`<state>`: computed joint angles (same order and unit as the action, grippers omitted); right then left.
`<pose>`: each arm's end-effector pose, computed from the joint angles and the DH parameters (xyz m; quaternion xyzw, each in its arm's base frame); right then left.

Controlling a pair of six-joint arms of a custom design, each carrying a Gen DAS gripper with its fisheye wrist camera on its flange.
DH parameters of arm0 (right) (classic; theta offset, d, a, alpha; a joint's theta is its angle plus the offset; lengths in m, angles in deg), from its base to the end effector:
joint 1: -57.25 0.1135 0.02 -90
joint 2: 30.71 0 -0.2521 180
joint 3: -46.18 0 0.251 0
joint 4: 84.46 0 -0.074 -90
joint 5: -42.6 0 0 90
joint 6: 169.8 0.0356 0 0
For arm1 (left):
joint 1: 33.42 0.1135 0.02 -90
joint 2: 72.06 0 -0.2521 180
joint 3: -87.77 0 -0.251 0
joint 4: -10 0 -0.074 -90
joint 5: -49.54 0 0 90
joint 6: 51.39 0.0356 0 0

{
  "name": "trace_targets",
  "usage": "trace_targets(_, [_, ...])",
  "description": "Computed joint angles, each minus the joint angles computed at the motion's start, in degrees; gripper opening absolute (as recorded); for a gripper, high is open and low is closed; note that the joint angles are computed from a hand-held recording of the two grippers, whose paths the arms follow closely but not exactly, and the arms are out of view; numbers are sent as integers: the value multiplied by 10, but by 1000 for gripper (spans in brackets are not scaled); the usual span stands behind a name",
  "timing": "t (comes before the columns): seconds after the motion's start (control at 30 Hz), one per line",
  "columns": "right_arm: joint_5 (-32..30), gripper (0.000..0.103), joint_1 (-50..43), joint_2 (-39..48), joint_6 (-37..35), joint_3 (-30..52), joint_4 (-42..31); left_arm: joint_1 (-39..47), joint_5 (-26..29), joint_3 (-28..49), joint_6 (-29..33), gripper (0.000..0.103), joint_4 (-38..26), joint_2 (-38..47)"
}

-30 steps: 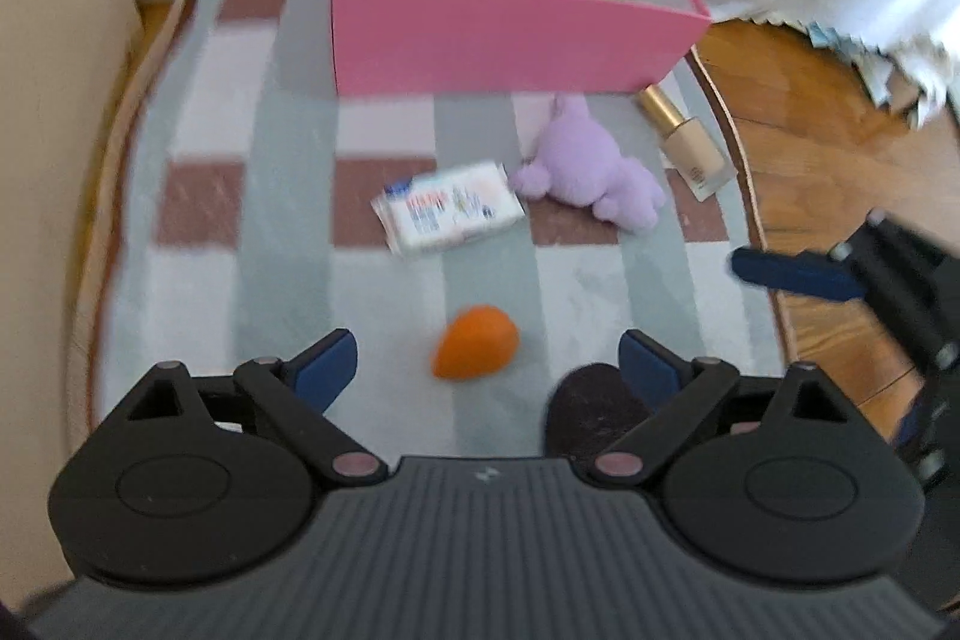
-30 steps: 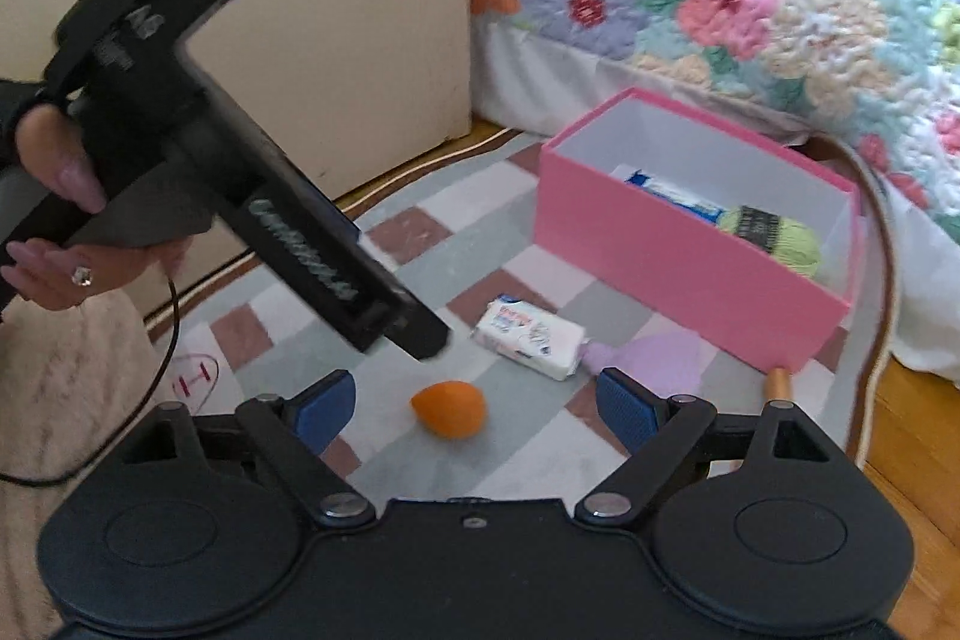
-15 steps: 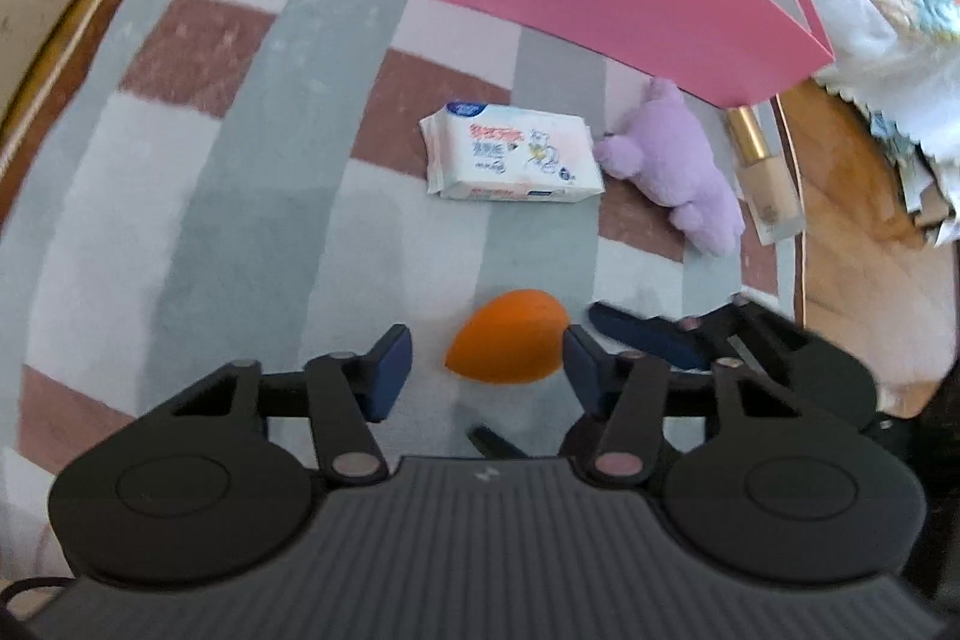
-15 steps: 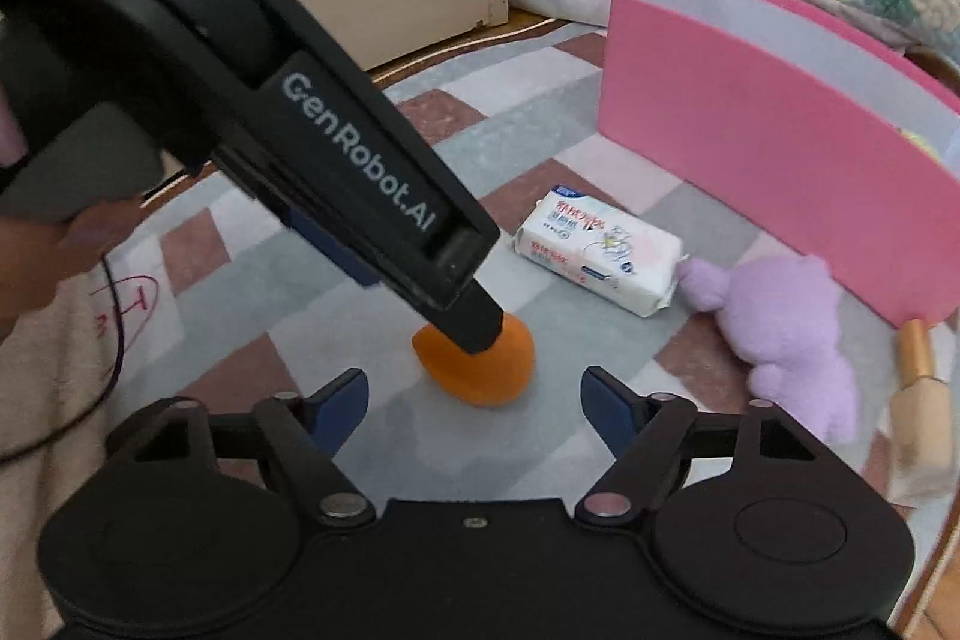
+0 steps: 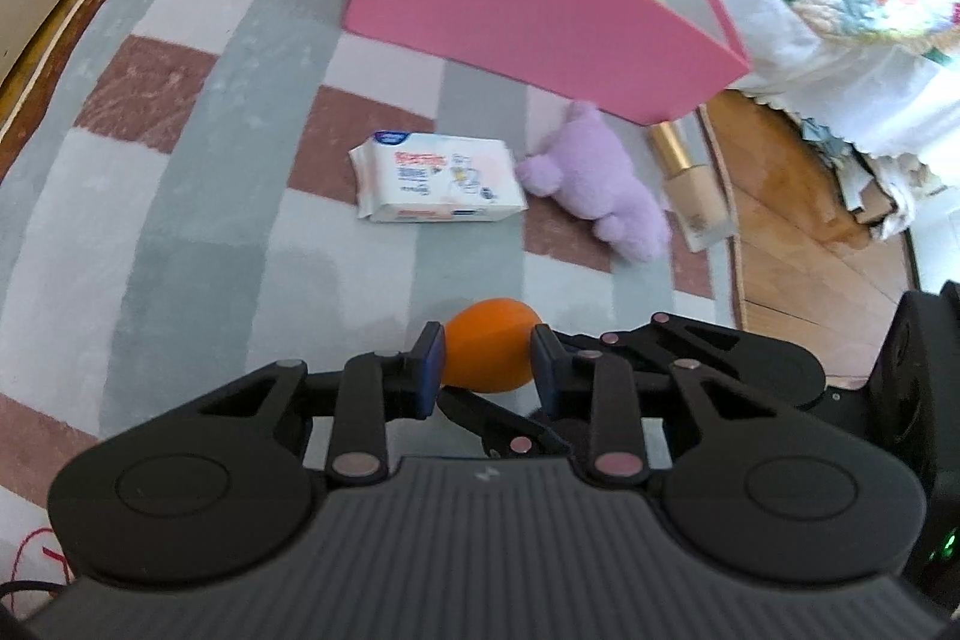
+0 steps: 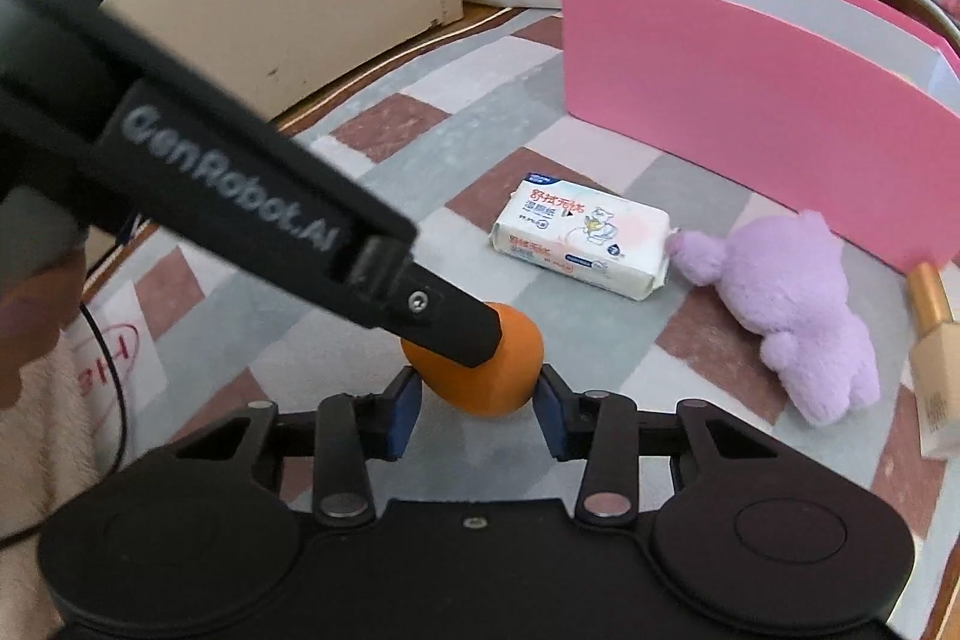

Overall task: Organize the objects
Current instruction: 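Close the left gripper on the orange sponge, then lift the sponge with the left gripper and carry it over the box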

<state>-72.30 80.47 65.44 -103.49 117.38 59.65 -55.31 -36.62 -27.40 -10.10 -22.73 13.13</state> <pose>0.2940 0.1425 0.1655 -0.4259 0.8454 0.2076 0.2467 0.2774 -0.1140 0.1898 -0.2096 0.9247 -0.2088 0.2398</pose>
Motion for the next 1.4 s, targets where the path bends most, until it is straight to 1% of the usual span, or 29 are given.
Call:
trace_targets(0.07, [2, 46, -4, -21, -6, -1, -20, -7, 0, 4, 3, 29, -10, -14])
trace_targets(0.13, [2, 46, -8, -29, -9, 19, -51, -15, -2, 13, 5, 29, -24, -26])
trace_targets(0.17, [-4, 46, -13, -36, -12, 28, -73, -20, -8, 22, 8, 29, -38, -31])
trace_targets(0.23, [-21, 46, -29, -18, -23, 57, -96, -27, -13, 37, 10, 29, -57, -39])
trace_targets(0.37, [-48, 46, -54, -35, -25, 88, -142, -40, -28, 85, 21, 29, -103, -51])
trace_targets(0.43, [-51, 46, -57, -43, -20, 103, -151, -45, -39, 116, 31, 29, -127, -52])
trace_targets(0.6, [-46, 46, -61, -79, -17, 132, -147, -46, -64, 200, 59, 29, -176, -54])
trace_targets(0.8, [-51, 46, -72, -74, -13, 221, -157, -22, -70, 325, 117, 29, -219, -16])
trace_targets(0.93, [-57, 46, -77, -21, -9, 325, -191, -8, -87, 420, 142, 30, -244, 38])
trace_targets(1.03, [-51, 46, -71, 32, 0, 406, -209, 11, -88, 484, 152, 30, -255, 86])
trace_targets(1.17, [-57, 46, -71, 145, 24, 561, -266, 39, -83, 567, 173, 30, -261, 168])
trace_targets(1.37, [-41, 46, -64, 328, 59, 786, -357, 81, -51, 658, 153, 30, -261, 298])
trace_targets(1.4, [-35, 46, -62, 368, 60, 839, -384, 87, -46, 667, 148, 30, -258, 317])
